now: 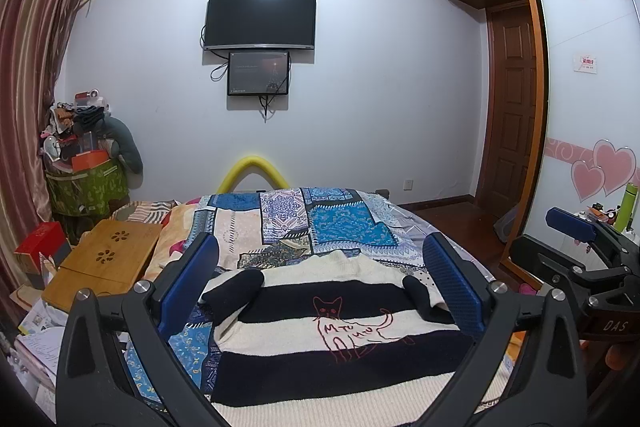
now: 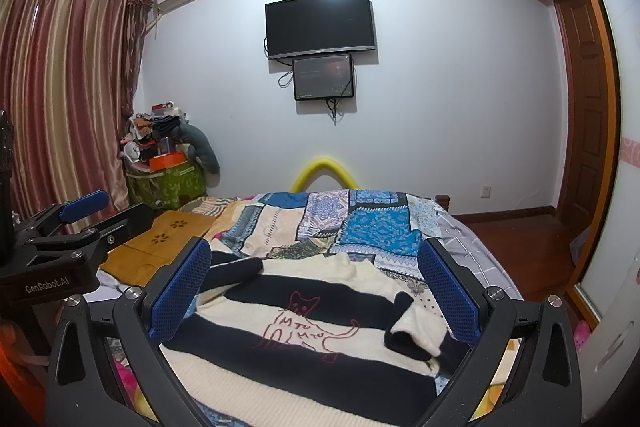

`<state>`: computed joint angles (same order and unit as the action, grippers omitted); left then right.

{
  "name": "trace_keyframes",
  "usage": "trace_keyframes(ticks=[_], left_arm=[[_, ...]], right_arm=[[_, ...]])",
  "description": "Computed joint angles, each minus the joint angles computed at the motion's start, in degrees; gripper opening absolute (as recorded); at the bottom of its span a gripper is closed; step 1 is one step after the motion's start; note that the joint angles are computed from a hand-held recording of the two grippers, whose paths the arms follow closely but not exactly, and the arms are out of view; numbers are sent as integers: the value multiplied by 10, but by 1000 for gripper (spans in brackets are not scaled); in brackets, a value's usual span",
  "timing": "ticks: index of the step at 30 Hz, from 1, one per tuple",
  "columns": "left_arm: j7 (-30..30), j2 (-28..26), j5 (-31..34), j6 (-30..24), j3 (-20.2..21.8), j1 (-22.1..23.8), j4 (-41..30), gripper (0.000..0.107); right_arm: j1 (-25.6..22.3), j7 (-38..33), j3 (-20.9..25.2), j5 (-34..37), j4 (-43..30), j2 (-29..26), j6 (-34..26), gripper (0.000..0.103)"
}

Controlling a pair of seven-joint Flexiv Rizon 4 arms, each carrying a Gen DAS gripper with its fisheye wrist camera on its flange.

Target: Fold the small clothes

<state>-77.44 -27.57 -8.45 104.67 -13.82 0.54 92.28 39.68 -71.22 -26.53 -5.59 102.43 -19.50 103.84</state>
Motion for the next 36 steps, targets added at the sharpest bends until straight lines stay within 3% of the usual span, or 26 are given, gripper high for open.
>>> trace_keyframes(ticks=[36], left_arm=[[-7, -3, 3, 8, -2, 7, 4, 103]], right_arm=[[-13, 6, 11, -11, -6, -4, -8, 103]])
